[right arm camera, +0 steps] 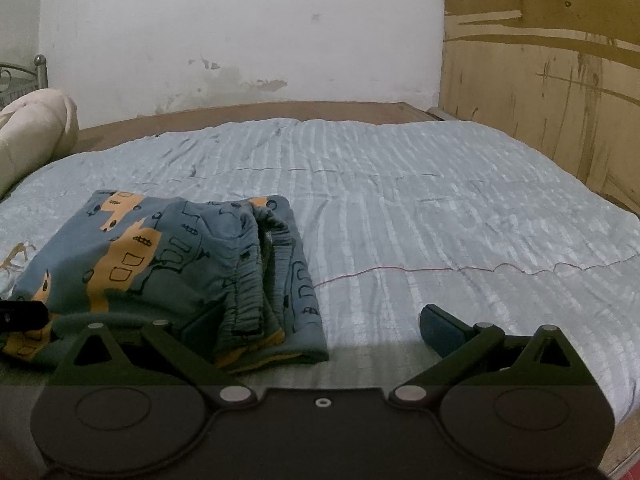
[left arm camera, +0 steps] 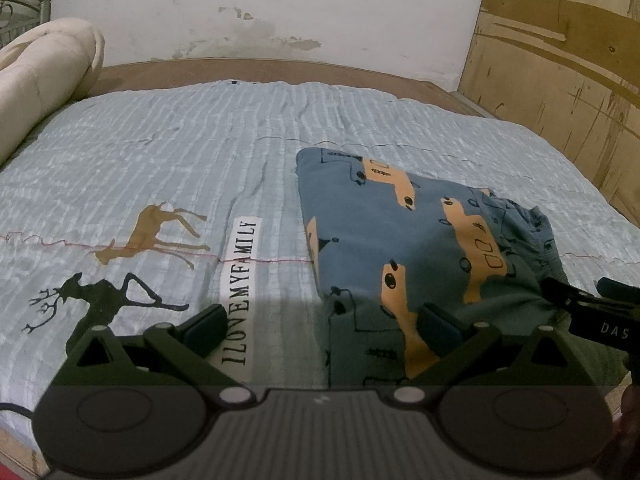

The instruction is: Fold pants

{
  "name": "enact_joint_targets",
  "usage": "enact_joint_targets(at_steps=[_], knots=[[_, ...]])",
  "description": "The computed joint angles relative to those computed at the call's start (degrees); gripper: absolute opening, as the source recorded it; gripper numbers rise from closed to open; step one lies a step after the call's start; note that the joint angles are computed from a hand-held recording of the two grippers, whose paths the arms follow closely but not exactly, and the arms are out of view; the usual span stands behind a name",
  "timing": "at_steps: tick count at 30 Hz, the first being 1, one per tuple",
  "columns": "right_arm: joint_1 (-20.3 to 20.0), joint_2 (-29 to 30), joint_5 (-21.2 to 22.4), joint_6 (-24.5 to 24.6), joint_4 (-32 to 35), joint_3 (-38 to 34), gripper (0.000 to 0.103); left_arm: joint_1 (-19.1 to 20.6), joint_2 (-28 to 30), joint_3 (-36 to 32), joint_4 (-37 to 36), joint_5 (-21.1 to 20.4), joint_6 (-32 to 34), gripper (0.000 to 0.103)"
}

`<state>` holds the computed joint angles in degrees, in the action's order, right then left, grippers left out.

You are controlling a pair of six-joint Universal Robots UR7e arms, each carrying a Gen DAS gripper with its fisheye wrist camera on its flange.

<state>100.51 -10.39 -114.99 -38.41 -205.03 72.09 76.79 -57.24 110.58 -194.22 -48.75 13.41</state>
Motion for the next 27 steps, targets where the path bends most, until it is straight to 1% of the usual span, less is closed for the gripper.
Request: enact_joint_targets(at_steps=[2, 4, 6, 8, 9, 10, 13, 16, 18, 20, 24, 27], knots=[[0.0, 0.0, 0.1, 0.0, 0.0, -0.1, 0.102, -0.1, -0.1, 0.0, 0.2, 0.2, -0.1, 0.102], [0.3, -0.1, -0.2, -0.7, -0.6, 0.1, 0.102, -0.8, -1.1, 0.3, 2.4, 1.2, -1.1, 0.102], [0.9, 0.2, 0.5, -4.2, -4.5, 0.4, 0.102, -1.6, -2.0, 0.6, 2.4, 2.0, 0.1, 0.102], [1.3, 1.2, 1.6, -8.3, -9.2, -0.1, 0.102, -2.2, -2.0, 0.2, 0.3, 2.5, 2.6, 0.102], [1.5, 1.7, 2.3, -9.8, -10.6, -0.9, 0.102, -2.3, -1.8, -0.5, -0.2, 2.6, 3.3, 0.102], [1.6, 2.0, 3.4, -10.9, -10.6, -1.7, 0.102, -2.2, -1.5, -1.5, -0.2, 2.6, 3.4, 0.102], [1.9, 2.6, 5.3, -10.7, -5.2, -4.8, 0.102, -2.2, 0.1, -5.4, 1.4, 4.4, 2.0, 0.102], [1.8, 3.6, 8.6, -11.4, 0.1, -8.3, 0.102, -1.3, 1.9, -8.7, 3.1, 3.5, 1.9, 0.102], [1.9, 5.2, 8.8, -12.4, 4.5, -12.5, 0.102, -0.7, 3.8, -11.2, 4.1, 4.0, 2.6, 0.102], [2.1, 7.4, 7.3, -13.7, 7.9, -17.1, 0.102, 0.0, 5.6, -13.4, 5.4, 4.6, 2.7, 0.102], [2.1, 12.4, 2.0, -15.7, 11.3, -27.0, 0.102, 1.4, 7.6, -15.7, 6.3, 4.2, 2.1, 0.103], [1.4, 13.3, 0.5, -13.5, 14.7, -29.9, 0.102, 2.2, 8.1, -16.5, 6.4, 3.0, 1.8, 0.103]])
